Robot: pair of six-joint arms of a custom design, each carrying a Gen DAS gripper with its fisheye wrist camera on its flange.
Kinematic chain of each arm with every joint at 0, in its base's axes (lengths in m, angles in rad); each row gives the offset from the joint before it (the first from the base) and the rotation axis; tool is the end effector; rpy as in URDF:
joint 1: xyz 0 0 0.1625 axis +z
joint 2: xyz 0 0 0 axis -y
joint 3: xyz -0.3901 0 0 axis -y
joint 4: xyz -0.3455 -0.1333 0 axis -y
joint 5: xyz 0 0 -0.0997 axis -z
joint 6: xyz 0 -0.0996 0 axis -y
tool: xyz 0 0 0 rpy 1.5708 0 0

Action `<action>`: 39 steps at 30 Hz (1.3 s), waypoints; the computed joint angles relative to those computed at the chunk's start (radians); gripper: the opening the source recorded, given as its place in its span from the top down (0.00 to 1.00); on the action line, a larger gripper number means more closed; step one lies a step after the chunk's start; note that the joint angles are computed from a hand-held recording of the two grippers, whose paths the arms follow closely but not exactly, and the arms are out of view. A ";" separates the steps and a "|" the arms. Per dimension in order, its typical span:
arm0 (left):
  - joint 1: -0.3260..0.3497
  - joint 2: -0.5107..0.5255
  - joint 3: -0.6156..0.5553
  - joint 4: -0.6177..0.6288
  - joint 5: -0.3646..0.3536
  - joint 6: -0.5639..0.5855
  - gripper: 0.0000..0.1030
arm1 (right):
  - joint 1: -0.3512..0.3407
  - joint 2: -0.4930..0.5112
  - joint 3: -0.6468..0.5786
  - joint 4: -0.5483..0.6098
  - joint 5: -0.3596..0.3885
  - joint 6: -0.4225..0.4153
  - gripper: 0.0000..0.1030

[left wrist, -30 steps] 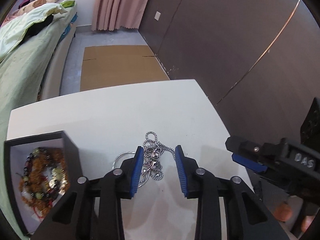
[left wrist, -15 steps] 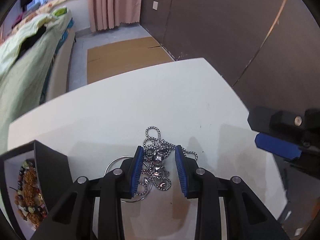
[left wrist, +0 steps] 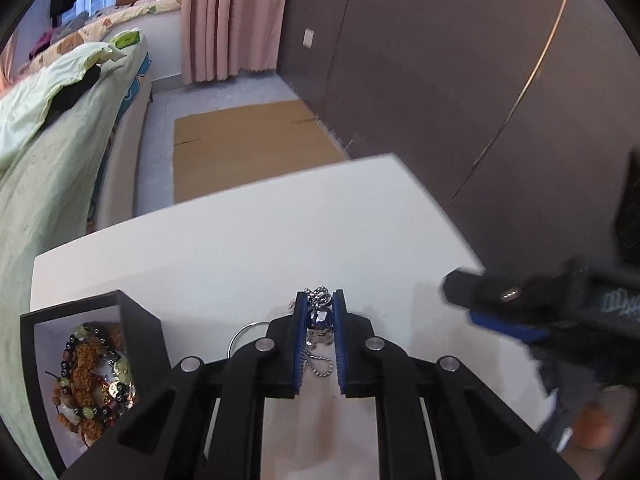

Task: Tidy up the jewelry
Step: 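Grasp the silver chain pendant with the left gripper, then lift the silver chain with the left gripper while the right gripper grasps the silver ring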

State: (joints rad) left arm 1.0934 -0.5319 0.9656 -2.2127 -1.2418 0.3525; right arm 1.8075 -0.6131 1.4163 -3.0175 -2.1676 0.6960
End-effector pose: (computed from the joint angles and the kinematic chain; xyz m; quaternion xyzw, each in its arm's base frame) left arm -0.2053 -0.7571 0.1435 0.3800 0.9048 -0.1125 0.1562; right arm 0.2365 -0.6508 0.1323 -0.2969 -0.8618 0.3954 0.1132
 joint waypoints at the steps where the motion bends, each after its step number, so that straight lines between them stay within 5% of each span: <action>1: 0.004 -0.010 -0.009 0.010 -0.029 -0.010 0.90 | 0.001 0.000 0.003 -0.003 -0.004 0.003 0.49; 15: 0.006 -0.129 -0.039 -0.005 -0.244 -0.064 0.90 | 0.016 0.020 -0.006 0.025 -0.056 0.004 0.50; 25: -0.004 -0.247 0.007 -0.061 -0.349 -0.084 0.90 | 0.052 0.134 -0.206 0.212 -0.089 -0.127 0.49; 30: -0.009 -0.298 0.023 -0.091 -0.393 -0.092 0.90 | 0.061 0.202 -0.321 0.309 -0.072 -0.197 0.28; 39: -0.006 -0.361 0.019 -0.116 -0.453 -0.110 0.90 | 0.063 0.291 -0.467 0.433 -0.121 -0.211 0.28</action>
